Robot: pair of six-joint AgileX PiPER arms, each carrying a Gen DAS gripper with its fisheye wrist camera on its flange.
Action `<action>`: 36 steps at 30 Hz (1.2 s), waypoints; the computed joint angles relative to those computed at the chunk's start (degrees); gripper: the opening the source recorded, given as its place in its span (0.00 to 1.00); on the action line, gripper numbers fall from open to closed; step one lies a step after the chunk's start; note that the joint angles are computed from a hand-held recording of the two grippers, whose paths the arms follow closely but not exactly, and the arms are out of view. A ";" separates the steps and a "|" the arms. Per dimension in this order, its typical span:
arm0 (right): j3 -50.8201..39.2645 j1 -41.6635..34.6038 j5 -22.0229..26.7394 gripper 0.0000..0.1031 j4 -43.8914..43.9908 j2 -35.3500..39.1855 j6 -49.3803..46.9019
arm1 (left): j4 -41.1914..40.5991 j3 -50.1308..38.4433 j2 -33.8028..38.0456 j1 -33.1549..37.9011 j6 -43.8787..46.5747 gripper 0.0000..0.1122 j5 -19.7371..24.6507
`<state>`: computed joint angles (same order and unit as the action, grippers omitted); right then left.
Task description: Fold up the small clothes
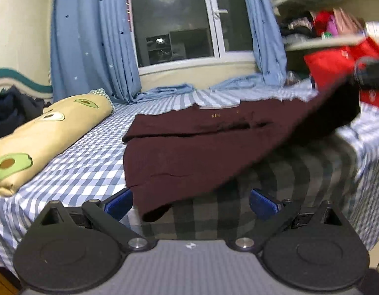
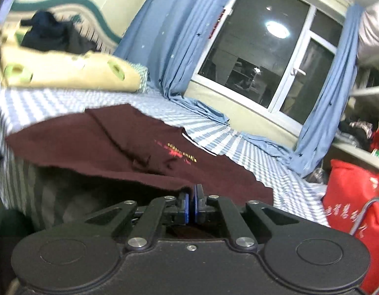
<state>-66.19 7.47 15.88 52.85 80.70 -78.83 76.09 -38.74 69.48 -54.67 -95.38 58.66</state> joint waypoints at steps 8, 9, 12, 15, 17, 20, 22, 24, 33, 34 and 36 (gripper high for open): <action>-16.18 -0.39 6.07 0.03 -10.21 9.13 14.89 | 1.59 -9.95 13.30 6.78 1.25 0.91 -1.76; -18.80 -0.63 7.63 0.03 -11.57 10.47 17.58 | 0.87 -11.78 15.32 7.78 3.55 0.91 -1.29; -25.47 -1.13 10.93 0.03 -14.27 14.24 23.95 | 1.25 -13.89 18.32 9.82 6.97 0.91 -0.89; -32.53 -1.68 13.96 0.03 -16.26 18.18 29.74 | 1.71 -14.43 19.01 11.52 9.61 0.91 -0.55; -37.48 -1.88 15.52 0.03 -17.72 20.96 33.55 | 1.72 -14.37 18.72 12.70 10.98 0.91 -0.37; -46.12 -2.44 18.98 0.03 -19.95 25.81 39.23 | 2.10 -13.59 16.85 14.73 11.29 0.91 -1.59; -51.53 -2.91 21.43 0.03 -21.05 28.98 42.99 | 3.85 -12.02 14.46 15.85 8.81 0.90 -3.58; -54.50 -3.53 22.76 0.03 -21.15 31.05 45.69 | 6.19 -10.36 12.16 16.84 5.56 0.88 -6.06; -50.63 -6.10 23.88 0.03 -18.52 29.55 45.10 | 18.14 -5.91 7.33 21.74 -1.38 0.78 -15.48; -50.52 -6.32 24.17 0.03 -18.34 29.43 44.92 | 18.21 -5.80 6.97 22.11 -1.26 0.80 -16.49; -50.76 -6.35 24.46 0.03 -18.63 29.36 44.84 | 19.28 -5.24 6.92 22.60 -0.87 0.87 -17.73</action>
